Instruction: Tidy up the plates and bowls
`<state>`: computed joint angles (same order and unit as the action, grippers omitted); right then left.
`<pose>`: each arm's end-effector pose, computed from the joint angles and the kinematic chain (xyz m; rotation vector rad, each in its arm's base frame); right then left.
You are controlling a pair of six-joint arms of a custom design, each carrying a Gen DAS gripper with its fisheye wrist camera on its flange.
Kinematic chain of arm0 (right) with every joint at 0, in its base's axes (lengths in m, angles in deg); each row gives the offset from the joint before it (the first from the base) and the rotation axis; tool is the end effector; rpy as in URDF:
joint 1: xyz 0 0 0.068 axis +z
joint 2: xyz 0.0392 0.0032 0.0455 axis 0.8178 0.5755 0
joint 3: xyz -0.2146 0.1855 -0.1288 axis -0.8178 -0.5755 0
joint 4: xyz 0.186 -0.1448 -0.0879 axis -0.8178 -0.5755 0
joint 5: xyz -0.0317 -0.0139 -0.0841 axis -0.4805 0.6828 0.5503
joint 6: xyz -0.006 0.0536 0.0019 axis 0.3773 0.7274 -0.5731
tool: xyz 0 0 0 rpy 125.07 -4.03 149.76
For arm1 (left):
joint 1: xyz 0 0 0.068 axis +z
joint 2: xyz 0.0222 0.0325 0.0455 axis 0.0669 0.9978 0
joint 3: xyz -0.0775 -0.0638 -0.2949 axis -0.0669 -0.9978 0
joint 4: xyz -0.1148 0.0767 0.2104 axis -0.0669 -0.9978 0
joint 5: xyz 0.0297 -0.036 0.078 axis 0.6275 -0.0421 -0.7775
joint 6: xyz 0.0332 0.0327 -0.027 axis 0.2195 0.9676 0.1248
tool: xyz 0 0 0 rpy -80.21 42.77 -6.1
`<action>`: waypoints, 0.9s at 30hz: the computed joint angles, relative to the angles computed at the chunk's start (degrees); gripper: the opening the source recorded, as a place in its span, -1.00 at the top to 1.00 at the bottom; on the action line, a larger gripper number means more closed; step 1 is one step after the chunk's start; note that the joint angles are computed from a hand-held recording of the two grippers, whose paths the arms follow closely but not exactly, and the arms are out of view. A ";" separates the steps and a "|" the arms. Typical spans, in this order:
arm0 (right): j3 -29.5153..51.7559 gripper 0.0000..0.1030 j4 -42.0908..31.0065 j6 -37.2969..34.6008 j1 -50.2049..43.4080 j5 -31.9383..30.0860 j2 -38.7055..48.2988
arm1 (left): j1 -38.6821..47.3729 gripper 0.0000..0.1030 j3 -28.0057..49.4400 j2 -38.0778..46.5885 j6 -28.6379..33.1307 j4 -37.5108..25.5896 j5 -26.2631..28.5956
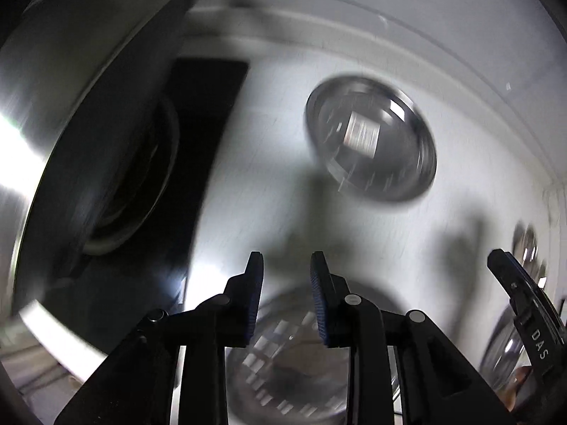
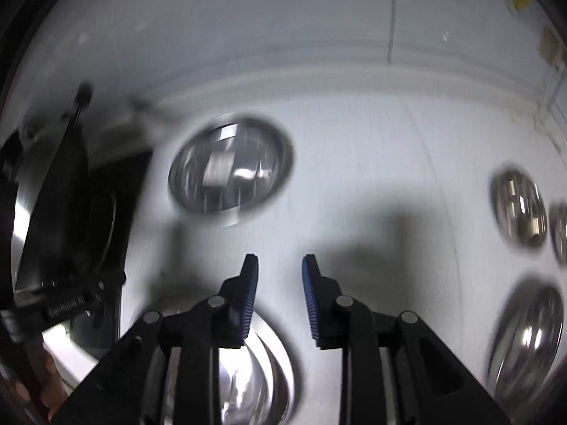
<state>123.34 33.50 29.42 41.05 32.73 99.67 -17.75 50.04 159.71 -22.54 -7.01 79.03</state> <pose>0.2203 -0.0453 0.3171 0.0708 2.6819 0.2155 0.2305 -0.0915 0.3503 -0.2393 2.9394 -0.1515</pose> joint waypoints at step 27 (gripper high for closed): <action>9.18 0.81 11.81 -1.06 6.40 5.42 27.26 | 4.51 0.80 10.65 22.79 -3.89 6.35 0.74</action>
